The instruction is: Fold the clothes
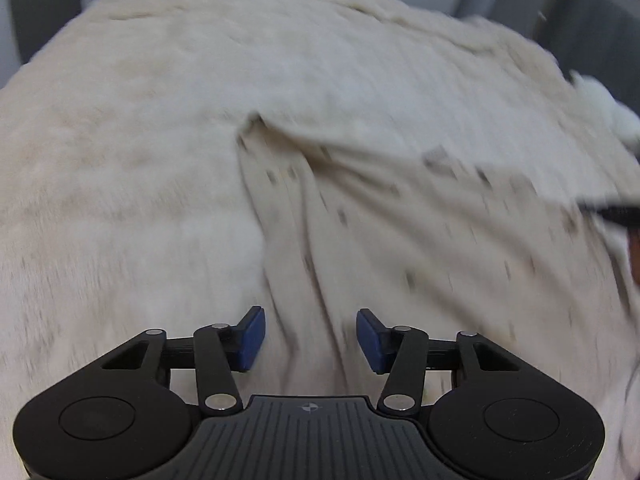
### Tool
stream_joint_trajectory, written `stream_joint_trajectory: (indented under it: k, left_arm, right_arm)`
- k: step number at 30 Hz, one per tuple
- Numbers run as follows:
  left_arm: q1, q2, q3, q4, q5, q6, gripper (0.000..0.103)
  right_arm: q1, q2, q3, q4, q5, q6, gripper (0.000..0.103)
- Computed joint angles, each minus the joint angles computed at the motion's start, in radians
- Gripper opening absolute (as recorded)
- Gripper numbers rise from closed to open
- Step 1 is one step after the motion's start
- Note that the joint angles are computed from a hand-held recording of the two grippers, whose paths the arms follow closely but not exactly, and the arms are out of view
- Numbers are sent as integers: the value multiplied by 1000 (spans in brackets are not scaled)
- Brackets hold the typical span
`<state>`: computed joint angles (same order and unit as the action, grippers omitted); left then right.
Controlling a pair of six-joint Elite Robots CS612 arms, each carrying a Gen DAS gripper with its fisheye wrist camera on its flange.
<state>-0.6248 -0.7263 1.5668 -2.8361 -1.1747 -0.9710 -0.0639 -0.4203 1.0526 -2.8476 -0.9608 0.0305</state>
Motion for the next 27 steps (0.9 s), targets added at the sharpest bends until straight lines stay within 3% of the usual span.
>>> stream_joint_trajectory:
  k: [3,6,8,10,12,13,14,15,17,19,20,21,24,27]
  left_arm:
    - [-22,-21,65,-53,4,-39,34]
    - [-42,-38,121,-110,14,-71,34]
    - [-50,-42,139,-139,23,-89,33]
    - [-57,-45,154,-168,26,-93,23]
    - [-66,-43,160,-200,32,-74,22]
    - [-67,-42,159,-203,28,-70,15]
    - [-69,-40,158,-204,19,-70,0]
    - [-70,-39,164,-222,8,-77,0]
    - [-90,-50,207,-290,75,-144,0]
    - [-116,-61,279,-454,136,-273,0]
    - [-131,-62,299,-486,162,-296,0]
    - [-145,-67,314,-493,182,-320,0]
    - [-157,-76,305,-389,161,-301,0]
    - [-157,-75,307,-399,156,-359,0]
  right_arm:
    - [-2,-4,9,-70,-47,121,1]
    - [-1,-39,50,-37,-83,87,16]
    - [-8,-79,101,-19,-84,37,22]
    - [-26,-128,172,4,-41,-39,31]
    - [-48,-188,266,21,-5,-134,33]
    - [-59,-216,313,28,9,-179,33]
    - [-69,-238,354,28,19,-214,33]
    - [-79,-259,394,30,27,-249,34]
    - [-96,-295,464,27,15,-300,35]
    - [-110,-327,533,19,-10,-342,35]
    - [-117,-334,552,12,-5,-347,35]
    - [-127,-342,573,4,5,-348,34]
    - [-153,-360,624,-19,39,-344,34]
    - [-160,-360,637,-39,48,-331,34]
